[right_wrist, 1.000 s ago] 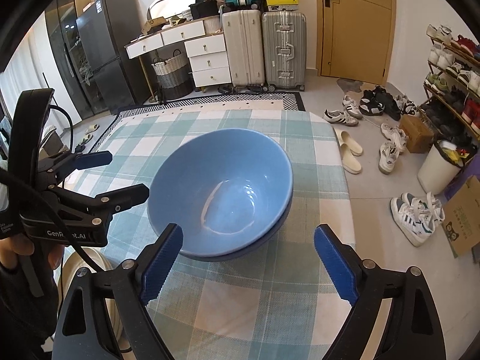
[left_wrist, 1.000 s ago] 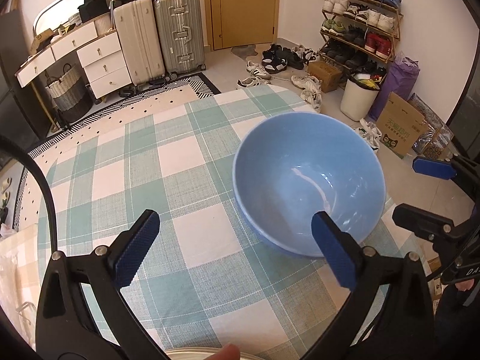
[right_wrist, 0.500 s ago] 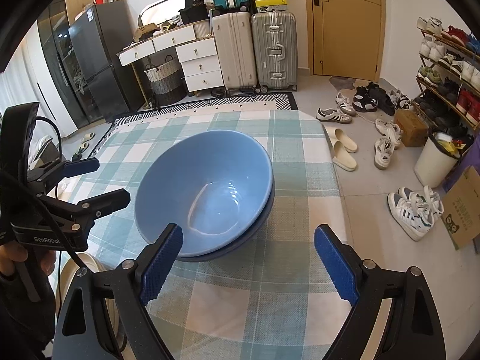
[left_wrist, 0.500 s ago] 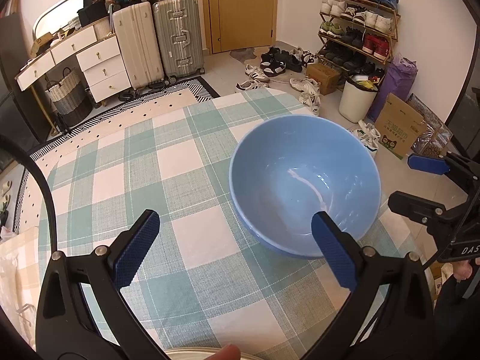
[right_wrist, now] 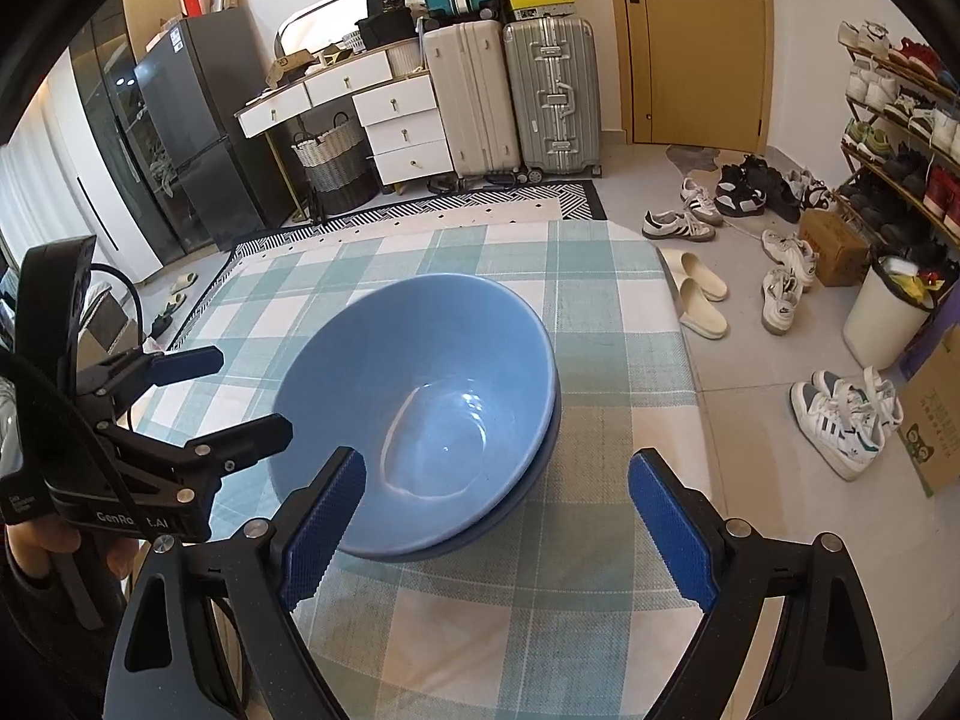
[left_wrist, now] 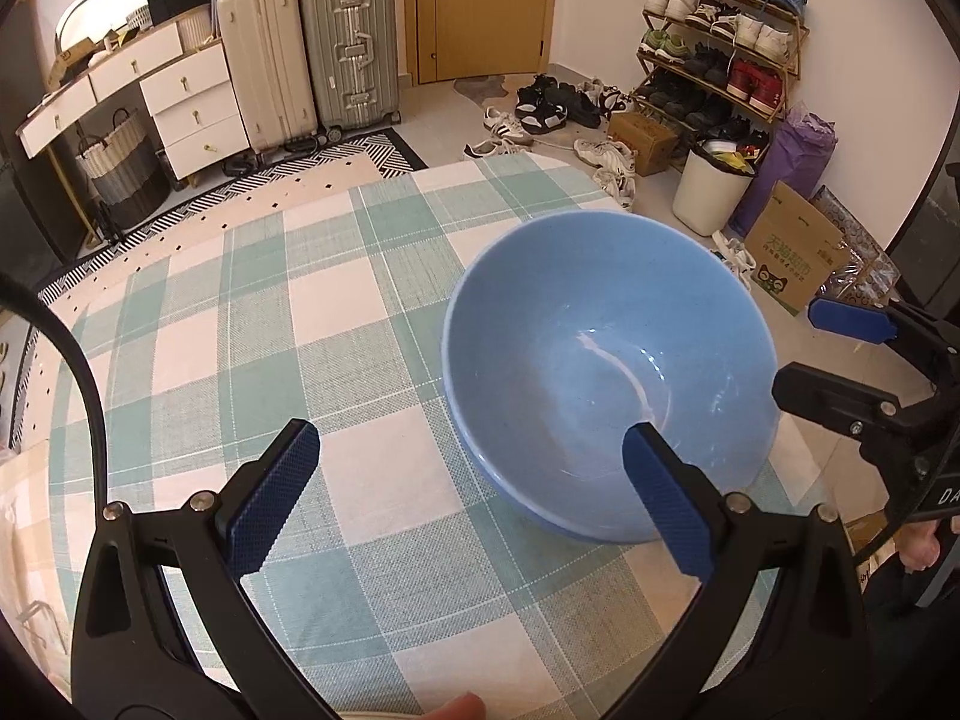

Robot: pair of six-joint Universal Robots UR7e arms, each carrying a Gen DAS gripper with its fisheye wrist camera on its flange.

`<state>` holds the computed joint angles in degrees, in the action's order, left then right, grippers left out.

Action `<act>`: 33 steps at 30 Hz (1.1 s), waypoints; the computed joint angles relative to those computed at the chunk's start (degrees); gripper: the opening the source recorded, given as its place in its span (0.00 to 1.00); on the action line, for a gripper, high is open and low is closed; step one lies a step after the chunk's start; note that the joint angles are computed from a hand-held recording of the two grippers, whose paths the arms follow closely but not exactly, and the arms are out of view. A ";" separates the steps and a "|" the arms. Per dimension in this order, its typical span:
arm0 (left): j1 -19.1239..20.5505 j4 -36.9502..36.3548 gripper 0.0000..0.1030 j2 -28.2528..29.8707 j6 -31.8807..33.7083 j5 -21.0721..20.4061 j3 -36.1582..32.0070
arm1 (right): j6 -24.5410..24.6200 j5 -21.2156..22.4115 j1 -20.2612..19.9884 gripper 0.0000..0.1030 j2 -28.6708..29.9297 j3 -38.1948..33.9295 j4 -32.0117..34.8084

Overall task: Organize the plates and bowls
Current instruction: 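Position both grippers at opposite rims of the nested blue bowls, then close the left gripper on the nested bowls' rim while the right grips the opposite rim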

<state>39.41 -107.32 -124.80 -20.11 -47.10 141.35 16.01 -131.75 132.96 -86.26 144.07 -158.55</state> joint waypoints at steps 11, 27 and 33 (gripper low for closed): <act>7.24 -11.60 0.97 7.70 6.14 -1.43 0.92 | -2.43 4.21 -5.44 0.88 1.77 1.30 -4.89; 16.09 -24.83 0.68 18.01 12.86 -3.98 1.17 | -4.32 9.79 -12.08 0.69 5.58 3.74 -12.21; 17.97 -27.14 0.59 19.74 14.57 -5.65 0.78 | -4.77 11.34 -13.41 0.53 6.81 4.66 -14.98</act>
